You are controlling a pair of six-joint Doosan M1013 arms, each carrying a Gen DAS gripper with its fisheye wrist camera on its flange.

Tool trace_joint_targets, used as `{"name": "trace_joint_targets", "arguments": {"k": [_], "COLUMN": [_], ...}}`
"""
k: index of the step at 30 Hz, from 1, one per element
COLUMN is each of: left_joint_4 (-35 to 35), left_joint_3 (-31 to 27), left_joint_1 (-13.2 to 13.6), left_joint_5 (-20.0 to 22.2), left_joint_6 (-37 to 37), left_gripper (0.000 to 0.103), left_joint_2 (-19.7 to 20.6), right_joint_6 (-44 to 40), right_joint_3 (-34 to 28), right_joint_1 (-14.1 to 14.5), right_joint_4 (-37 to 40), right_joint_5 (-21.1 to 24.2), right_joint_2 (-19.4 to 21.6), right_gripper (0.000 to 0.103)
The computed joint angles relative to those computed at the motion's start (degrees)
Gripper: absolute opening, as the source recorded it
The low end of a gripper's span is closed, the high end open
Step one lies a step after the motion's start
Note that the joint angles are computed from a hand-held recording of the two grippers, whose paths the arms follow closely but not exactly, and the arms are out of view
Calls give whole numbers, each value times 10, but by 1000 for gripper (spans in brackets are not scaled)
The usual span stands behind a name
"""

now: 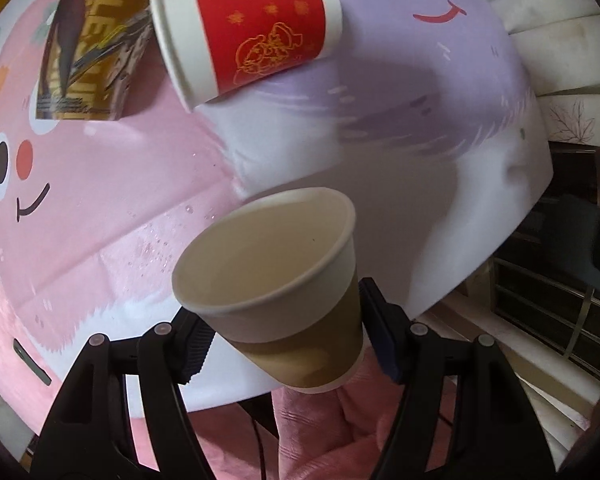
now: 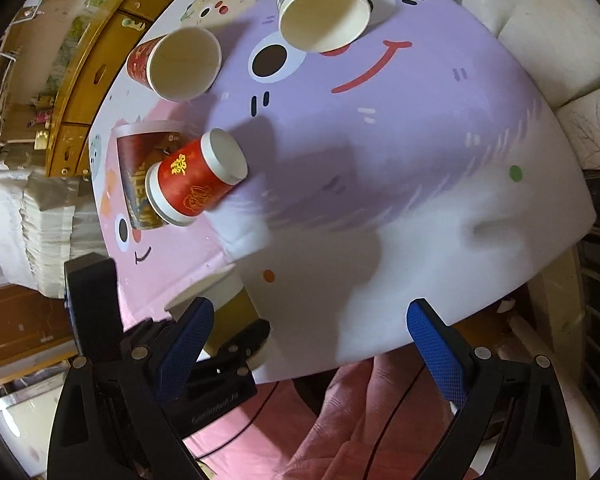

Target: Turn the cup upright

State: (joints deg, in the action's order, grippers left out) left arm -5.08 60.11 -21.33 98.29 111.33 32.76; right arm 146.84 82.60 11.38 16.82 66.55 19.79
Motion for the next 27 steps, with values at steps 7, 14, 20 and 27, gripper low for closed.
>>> {"name": "trace_joint_targets", "arguments": {"k": [7, 14, 20, 27], "left_joint_4": [-24, -28, -20, -28], "left_joint_3": [-2, 1, 6, 33], "left_joint_1": [9, 21, 32, 73], "left_joint_5": [28, 41, 19, -56], "left_joint_6": [-53, -79, -76, -85], "left_gripper": [68, 79, 80, 80], "left_joint_2": [4, -13, -46, -85], "right_joint_6": [-38, -68, -84, -97], "right_joint_3": [-12, -34, -55, -87], "right_joint_1": [-10, -13, -6, 10], "right_joint_4": [9, 12, 12, 26], "right_joint_5": [17, 26, 30, 43], "right_joint_2": [3, 6, 11, 36], "right_gripper": [98, 98, 98, 98]}}
